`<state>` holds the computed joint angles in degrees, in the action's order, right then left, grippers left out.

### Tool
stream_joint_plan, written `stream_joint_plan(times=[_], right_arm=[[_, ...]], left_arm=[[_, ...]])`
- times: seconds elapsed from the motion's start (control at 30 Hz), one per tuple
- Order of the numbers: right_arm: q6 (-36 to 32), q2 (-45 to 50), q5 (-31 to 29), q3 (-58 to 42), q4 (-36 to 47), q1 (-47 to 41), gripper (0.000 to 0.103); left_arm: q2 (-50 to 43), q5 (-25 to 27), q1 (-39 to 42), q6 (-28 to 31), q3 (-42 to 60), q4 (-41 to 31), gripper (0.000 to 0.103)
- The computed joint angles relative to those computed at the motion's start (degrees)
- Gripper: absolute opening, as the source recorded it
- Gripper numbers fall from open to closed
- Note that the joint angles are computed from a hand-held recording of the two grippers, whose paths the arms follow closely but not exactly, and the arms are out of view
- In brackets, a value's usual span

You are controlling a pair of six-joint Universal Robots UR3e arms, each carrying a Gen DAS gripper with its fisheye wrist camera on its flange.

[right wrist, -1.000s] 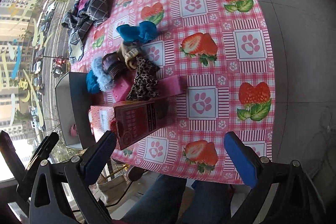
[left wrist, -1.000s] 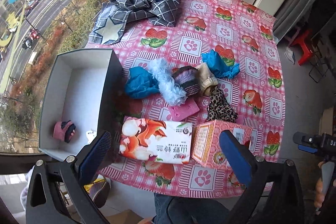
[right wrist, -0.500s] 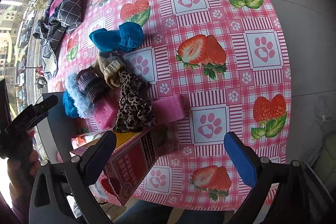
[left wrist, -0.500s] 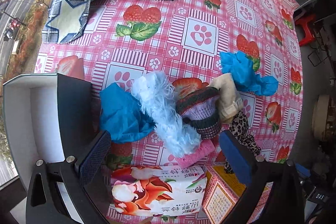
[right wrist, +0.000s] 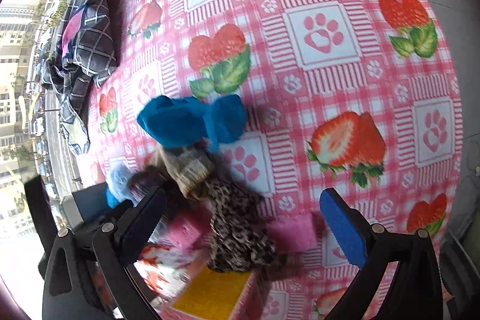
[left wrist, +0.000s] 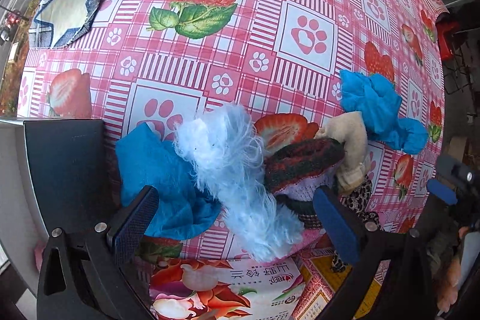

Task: Organize soft objects
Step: 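Grasp the light blue fluffy item with the left gripper while the right grasps the blue cloth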

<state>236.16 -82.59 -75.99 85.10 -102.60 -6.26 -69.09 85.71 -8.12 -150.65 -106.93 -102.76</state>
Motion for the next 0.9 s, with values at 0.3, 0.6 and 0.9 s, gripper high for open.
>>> stream_joint_plan(times=[0.3,0.6,0.9], right_arm=[[-5.84,25.72,0.84,-22.44,1.53,-0.40,0.103],[-4.48,25.42,-8.63,-22.31,6.70,0.74,0.038],[-1.56,8.89,-7.28,-1.51,0.10,-2.46,0.020]], left_arm=[[-3.64,-0.61,-1.59,-1.19,-0.56,3.30,0.103],[-8.92,-0.79,-6.48,-4.43,-0.35,7.74,0.091],[-11.54,-5.89,-5.70,1.91,6.87,4.28,0.024]])
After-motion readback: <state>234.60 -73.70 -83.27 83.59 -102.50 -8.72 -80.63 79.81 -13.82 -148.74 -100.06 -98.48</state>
